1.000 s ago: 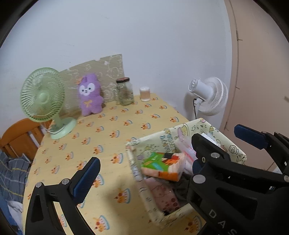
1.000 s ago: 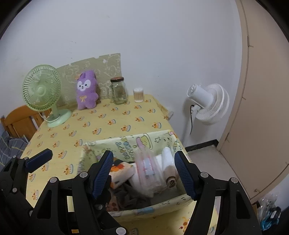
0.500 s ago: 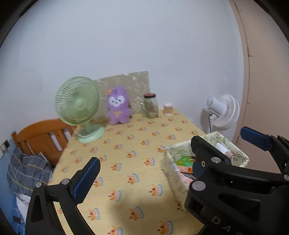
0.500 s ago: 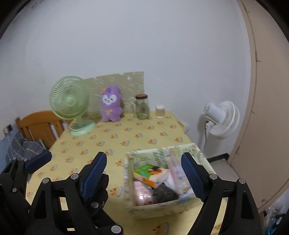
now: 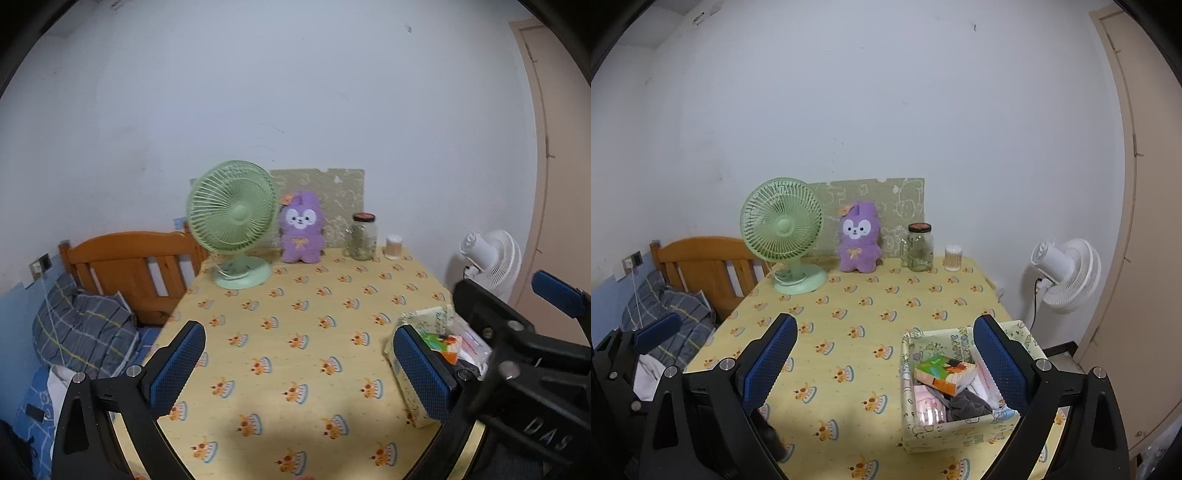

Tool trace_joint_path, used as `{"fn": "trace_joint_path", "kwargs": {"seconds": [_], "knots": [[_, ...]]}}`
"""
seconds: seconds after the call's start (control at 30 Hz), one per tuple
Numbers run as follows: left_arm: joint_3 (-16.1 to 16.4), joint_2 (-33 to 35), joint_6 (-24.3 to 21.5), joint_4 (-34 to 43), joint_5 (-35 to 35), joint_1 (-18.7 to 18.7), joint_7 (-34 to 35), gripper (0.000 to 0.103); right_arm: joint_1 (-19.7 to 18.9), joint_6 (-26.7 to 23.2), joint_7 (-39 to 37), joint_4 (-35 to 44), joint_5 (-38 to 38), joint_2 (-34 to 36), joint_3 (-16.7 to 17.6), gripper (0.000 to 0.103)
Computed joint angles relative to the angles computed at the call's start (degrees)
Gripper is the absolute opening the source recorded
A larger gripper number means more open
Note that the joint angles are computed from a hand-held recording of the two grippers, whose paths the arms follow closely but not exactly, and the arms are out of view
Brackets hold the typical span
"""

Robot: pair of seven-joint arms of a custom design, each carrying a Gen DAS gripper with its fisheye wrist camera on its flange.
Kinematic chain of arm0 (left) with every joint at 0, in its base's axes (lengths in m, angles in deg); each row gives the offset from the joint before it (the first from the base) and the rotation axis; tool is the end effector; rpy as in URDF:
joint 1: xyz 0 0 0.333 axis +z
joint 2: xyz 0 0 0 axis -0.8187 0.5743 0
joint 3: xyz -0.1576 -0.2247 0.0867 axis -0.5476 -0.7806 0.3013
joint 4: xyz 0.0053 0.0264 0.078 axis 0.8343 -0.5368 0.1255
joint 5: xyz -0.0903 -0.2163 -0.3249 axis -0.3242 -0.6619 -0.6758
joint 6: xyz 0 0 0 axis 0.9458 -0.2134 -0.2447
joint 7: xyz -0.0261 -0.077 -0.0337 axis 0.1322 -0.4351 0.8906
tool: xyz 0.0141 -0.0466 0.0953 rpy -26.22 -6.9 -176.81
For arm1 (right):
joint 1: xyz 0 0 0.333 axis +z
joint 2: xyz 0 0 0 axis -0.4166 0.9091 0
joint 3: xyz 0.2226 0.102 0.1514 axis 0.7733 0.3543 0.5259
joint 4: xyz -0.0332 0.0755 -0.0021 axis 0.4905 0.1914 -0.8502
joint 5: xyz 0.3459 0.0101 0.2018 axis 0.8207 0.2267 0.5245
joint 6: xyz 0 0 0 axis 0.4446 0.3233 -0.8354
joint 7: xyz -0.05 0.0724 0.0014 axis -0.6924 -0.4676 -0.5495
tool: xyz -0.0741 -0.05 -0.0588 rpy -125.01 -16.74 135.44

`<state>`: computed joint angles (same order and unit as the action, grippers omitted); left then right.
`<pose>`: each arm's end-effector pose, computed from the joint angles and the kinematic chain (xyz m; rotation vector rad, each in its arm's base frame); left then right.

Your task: Organize soft objects

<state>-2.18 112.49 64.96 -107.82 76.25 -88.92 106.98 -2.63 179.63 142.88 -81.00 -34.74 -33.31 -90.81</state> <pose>0.6685 -0.3889 0.5996 -1.5667 1.4288 -0.8688 0.6762 0.2736 0.6154 -1.5492 1.3569 -0.8375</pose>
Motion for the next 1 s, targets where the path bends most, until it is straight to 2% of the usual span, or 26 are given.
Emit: {"fn": "trace_joint_path", "kwargs": {"seconds": [0.1,0.23,0.33,0.6,1.0], "knots": [[1.2,-4.8,1.7,-7.1,3.5,-0.7,-4.5,0.103,0.7,1.1,2.8,-2.2,-1.1,-1.6,-1.0,0.099],[0.1,-8.3,2.3,-12.2,7.0,-0.1,-8.4,0.103,2.1,1.8,7.9,-4.0,-5.2,-3.0,-3.2,0.101],[-1.1,-9.6,2.1,-14.0,8.7,0.7,-9.9,0.103,2.0,1.9,10.0,-4.9,-7.6,-3.8,-3.4,0.101],[-2.9,-9.9,2.3,-14.5,10.6,1.9,-10.4,0.103,1.5,1.7,12.5,-5.7,-10.6,-4.6,-2.9,0.101],[-2.9,-9.6,2.0,-14.0,11.2,2.0,-10.7,0.103,1.3,1.1,14.4,-5.0,-12.6,-4.3,-2.6,0.101]]}}
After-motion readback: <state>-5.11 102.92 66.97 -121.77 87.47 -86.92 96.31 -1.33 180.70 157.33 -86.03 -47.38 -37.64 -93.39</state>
